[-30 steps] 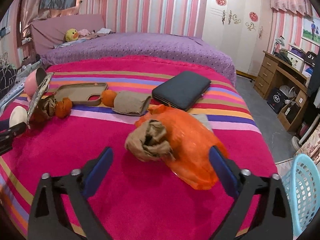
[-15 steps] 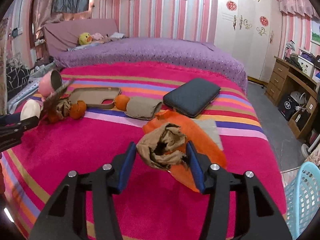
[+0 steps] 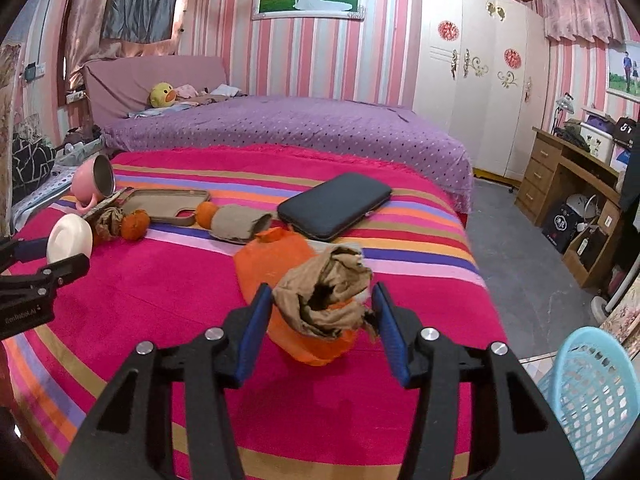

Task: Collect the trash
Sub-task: 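Carry soap and stocking over the blue basket and open both grippers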

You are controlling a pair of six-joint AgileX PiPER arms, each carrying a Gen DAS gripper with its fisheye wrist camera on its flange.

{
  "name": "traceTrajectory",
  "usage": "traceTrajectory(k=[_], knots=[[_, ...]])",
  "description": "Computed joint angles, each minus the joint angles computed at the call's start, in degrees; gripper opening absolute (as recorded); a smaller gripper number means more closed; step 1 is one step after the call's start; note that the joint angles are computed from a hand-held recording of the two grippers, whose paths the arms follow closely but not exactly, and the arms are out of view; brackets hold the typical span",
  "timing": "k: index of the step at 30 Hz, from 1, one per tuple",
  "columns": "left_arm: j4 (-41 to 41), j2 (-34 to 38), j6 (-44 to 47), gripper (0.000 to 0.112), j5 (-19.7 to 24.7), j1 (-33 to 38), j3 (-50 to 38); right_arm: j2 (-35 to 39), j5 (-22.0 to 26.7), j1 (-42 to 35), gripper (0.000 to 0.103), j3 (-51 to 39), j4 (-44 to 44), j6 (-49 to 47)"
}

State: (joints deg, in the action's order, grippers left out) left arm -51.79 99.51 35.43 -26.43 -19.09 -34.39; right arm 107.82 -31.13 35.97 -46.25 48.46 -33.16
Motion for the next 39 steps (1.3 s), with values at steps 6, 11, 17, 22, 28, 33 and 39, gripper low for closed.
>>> traceTrajectory(k=[6,11,17,22,28,33,39], knots=[[-10.54,0.48,5.10,0.061,-3.21,-6.65,-1.78,-2.31,-1.57,-2.63,0.051,3.88,-3.81,2.40],[-14.05,1.15,6.45,0.061,-5.10,-10.37,-2.98,-4.38,-2.20,-5.70,0.051,6.97,-7.20,4.24],[-18.10,2.59,8.22,0.061,-6.53,-13.87,-4.77,-6.18,-1.82,-10.68,0.051,9.85,-12.99,8.34],[-20.52,4.03,9.20,0.061,-7.14,-15.95,-6.40,-7.62,-1.84,-14.46,0.051,11.95,-18.47,12.77],[-23.28,5.94,10.29,0.061,-7.45,-18.03,-8.56,-8.85,-2.07,-18.53,0.051,14.30,-24.11,16.27],[-26.11,8.05,11.76,0.061,-8.24,-20.34,-10.95,-9.92,-2.02,-23.35,0.051,16.31,-30.40,20.38],[-29.94,10.39,14.42,0.061,-9.10,-23.47,-14.21,-10.51,-2.17,-31.00,0.051,18.28,-40.35,27.62]])
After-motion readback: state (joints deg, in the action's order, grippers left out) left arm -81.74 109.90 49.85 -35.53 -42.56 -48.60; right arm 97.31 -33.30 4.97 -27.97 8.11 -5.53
